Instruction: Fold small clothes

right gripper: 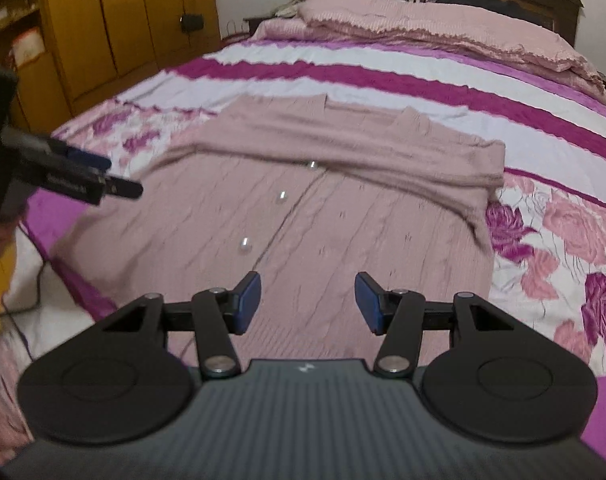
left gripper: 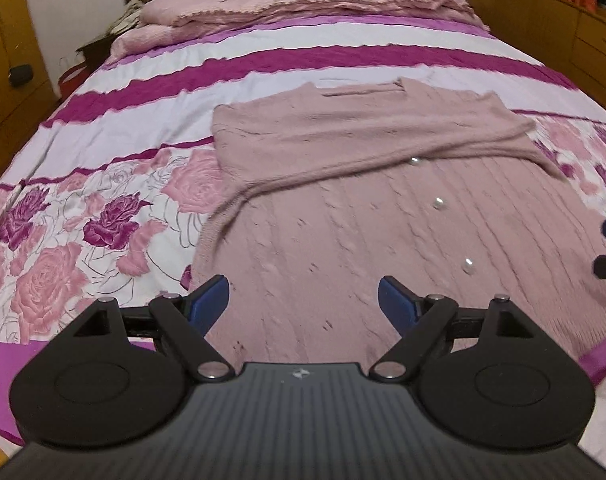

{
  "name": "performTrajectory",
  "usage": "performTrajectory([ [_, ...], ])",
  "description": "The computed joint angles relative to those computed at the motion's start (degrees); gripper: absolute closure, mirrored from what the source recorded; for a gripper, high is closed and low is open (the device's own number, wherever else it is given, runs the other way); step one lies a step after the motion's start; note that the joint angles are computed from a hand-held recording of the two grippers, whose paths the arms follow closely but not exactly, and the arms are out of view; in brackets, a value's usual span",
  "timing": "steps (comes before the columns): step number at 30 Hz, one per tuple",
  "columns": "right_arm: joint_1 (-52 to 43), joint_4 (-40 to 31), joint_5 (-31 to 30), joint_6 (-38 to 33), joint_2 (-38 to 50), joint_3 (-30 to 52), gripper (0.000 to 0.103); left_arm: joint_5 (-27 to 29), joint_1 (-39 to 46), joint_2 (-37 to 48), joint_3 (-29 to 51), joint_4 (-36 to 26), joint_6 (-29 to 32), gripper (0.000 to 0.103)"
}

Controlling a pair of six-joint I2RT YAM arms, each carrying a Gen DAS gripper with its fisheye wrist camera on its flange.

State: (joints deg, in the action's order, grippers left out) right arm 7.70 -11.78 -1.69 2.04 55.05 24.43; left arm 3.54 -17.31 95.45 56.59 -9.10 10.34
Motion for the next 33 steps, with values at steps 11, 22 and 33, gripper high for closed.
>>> performTrajectory([
  [11,14.49,-1.13,12.94,4.63,-1.90,-5.05,0.049,-3.09,0.62,-10.25,-10.26,-0.36,8.02,0.016],
  [22,26.58,-0.70,23.79,7.43,3.96,-7.70,0.042,-6.90,-3.02,-10.24,-17.99,5.32,7.85,0.016],
  [33,29.78,10.44,33.86,1.07,15.76,-7.10,0.035,-4.65,-5.85,-7.45,-19.57,6.79,6.71,0.016],
])
